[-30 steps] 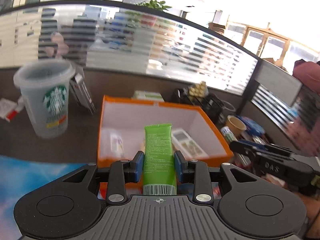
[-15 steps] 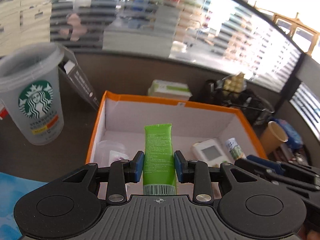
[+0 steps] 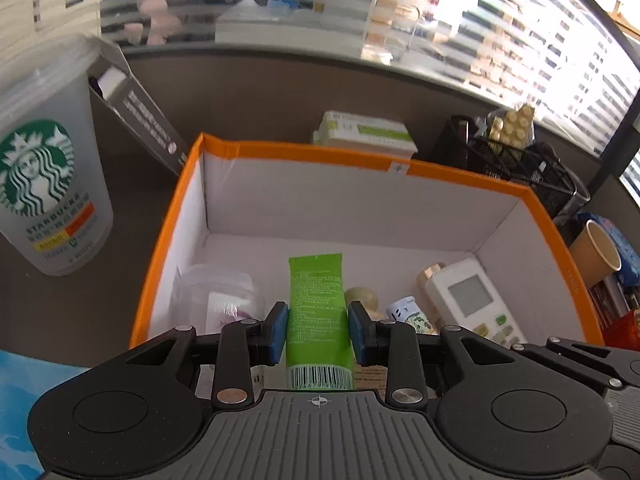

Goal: Organize rigid objects
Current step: 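Lift and carry the held green tube and lighter over the orange box, then lower into the box and open left tool while right releases the lighter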

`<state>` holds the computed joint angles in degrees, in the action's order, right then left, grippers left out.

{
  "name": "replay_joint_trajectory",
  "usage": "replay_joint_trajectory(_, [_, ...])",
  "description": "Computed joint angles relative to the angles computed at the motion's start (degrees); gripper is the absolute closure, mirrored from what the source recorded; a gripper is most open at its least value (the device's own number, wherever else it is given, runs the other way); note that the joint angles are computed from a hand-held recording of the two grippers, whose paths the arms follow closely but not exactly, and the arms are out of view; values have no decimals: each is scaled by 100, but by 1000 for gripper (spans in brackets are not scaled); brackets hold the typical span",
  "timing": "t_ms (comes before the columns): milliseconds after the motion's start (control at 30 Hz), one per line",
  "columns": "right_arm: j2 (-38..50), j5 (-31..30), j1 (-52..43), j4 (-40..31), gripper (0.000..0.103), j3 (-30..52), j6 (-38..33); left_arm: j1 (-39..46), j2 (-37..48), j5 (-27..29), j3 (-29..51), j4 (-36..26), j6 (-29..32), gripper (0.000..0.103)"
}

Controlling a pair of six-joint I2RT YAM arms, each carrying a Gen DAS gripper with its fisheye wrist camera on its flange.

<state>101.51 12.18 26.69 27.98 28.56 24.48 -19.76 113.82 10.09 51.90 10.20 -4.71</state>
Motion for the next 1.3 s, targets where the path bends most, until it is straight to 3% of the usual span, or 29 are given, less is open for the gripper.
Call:
replay_joint_trajectory(567, [765,-19,-233,-1129,82,981,-360,-60,299,-252,216,-181,30,73])
replay_joint_trajectory(767, [857,36,-207,-1280,82,1130,-447,-268,297,-646,65,60,9,73])
replay_joint_trajectory(1300, [911,124,-170,-1538,79,1283,-425,-459,317,-1048,-77,273,3,71])
